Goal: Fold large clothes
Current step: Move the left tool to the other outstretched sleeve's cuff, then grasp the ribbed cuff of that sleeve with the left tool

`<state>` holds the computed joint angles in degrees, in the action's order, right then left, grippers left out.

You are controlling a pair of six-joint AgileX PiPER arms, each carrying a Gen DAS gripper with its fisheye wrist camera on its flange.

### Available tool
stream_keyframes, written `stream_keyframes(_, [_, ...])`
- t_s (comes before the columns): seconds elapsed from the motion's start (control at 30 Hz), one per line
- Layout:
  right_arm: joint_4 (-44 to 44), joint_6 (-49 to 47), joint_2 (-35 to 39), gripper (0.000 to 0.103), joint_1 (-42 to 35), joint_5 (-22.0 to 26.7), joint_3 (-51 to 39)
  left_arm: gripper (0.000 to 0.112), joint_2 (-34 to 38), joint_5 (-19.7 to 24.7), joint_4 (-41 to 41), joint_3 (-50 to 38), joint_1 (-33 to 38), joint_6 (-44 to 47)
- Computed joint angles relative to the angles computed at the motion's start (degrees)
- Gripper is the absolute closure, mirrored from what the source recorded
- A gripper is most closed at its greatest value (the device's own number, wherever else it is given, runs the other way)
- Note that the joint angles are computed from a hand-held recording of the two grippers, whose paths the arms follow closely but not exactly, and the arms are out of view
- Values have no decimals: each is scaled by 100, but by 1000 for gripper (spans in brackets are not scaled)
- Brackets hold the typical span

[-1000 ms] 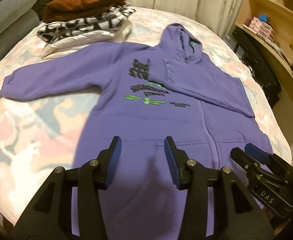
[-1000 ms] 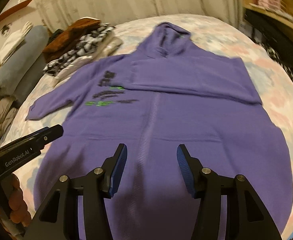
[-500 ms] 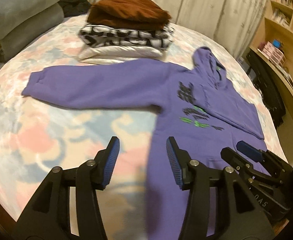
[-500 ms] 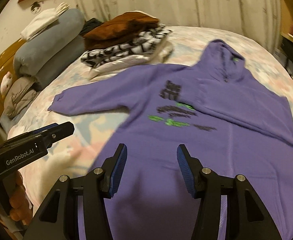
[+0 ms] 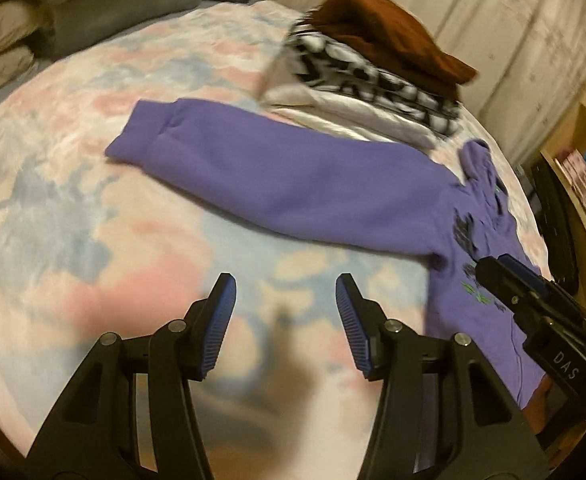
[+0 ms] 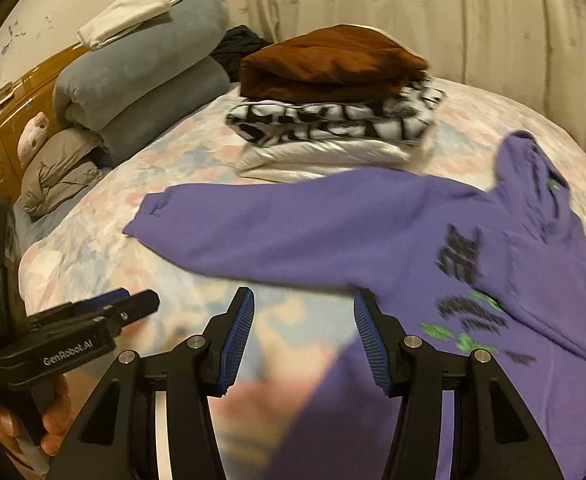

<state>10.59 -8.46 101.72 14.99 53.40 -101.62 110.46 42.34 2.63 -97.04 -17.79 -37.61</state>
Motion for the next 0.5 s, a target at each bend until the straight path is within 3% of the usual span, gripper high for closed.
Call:
stream_keyframes(0.2, [-318,395,1233,50,544,266,-1494,63,207,-559,-1944,345,910,1533])
stream_keyframes(0.5, [-401,774,3129,50,811,1180,-4099,63,607,-974,-4365,473,1814,3365])
